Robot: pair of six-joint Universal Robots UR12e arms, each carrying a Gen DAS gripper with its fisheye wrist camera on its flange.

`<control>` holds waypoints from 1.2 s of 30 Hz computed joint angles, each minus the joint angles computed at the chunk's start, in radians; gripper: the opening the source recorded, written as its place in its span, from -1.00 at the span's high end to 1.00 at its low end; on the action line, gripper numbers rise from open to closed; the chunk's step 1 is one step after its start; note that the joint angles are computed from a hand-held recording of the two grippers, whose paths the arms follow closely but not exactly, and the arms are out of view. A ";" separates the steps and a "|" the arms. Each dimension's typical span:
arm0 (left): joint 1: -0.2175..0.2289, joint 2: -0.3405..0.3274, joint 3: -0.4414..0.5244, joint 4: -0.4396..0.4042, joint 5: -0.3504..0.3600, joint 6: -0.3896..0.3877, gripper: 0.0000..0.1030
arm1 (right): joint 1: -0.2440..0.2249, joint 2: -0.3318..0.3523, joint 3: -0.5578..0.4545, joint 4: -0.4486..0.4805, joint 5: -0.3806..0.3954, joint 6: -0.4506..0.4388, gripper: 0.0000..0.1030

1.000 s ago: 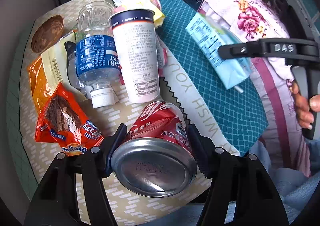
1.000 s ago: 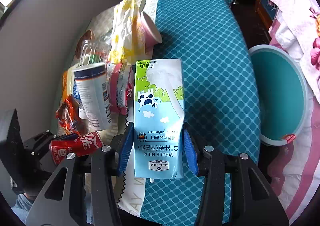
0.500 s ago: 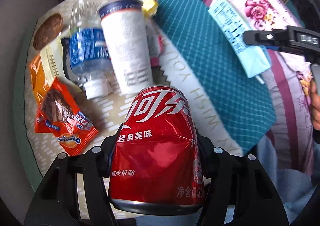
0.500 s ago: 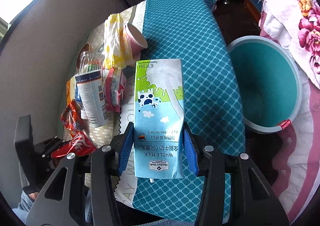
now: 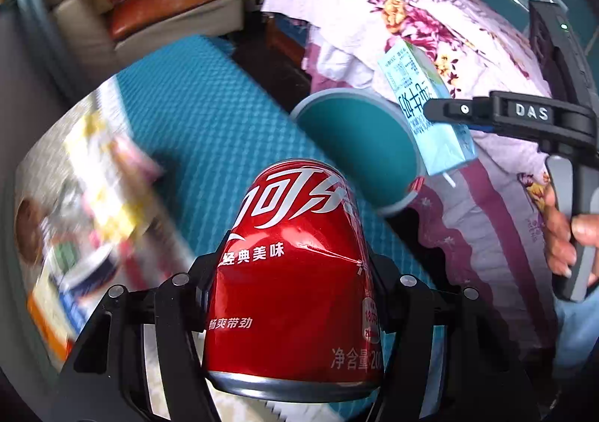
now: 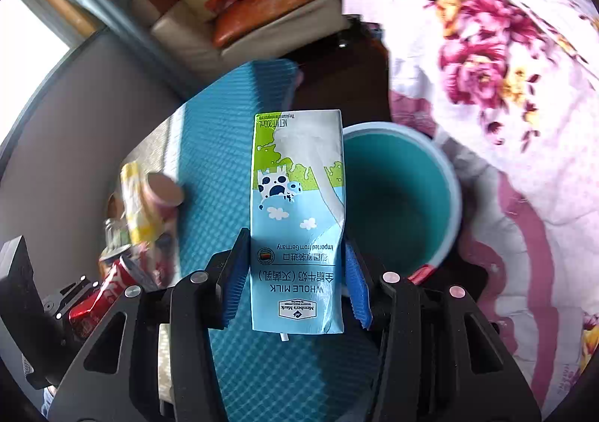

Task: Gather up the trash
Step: 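Carry the can and carton over the teal bin while both tools open to drop them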

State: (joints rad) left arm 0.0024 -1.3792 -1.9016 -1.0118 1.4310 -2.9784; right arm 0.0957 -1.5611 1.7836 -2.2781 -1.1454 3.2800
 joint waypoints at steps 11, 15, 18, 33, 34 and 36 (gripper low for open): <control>-0.117 -0.241 0.135 0.019 0.016 -0.019 -0.21 | -0.056 0.030 0.008 0.037 -0.054 0.040 0.13; -0.131 -0.276 0.152 0.026 0.030 -0.025 -0.22 | -0.061 0.043 0.009 0.052 -0.055 0.046 0.13; -0.133 -0.282 0.150 0.042 0.033 -0.033 -0.34 | -0.063 0.049 0.009 0.060 -0.053 0.047 0.13; -0.112 -0.239 0.116 0.087 0.039 -0.063 -0.59 | -0.043 0.076 -0.016 0.095 -0.053 0.038 0.12; -0.107 -0.230 0.109 0.089 0.037 -0.064 -0.59 | -0.040 0.077 -0.018 0.101 -0.056 0.037 0.12; -0.098 -0.212 0.095 0.093 0.038 -0.073 -0.67 | -0.033 0.082 -0.023 0.113 -0.065 0.031 0.12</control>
State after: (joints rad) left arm -0.0961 -1.5914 -1.8069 -0.9193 1.4694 -3.0517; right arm 0.0623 -1.4793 1.7609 -2.1651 -1.2103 3.3107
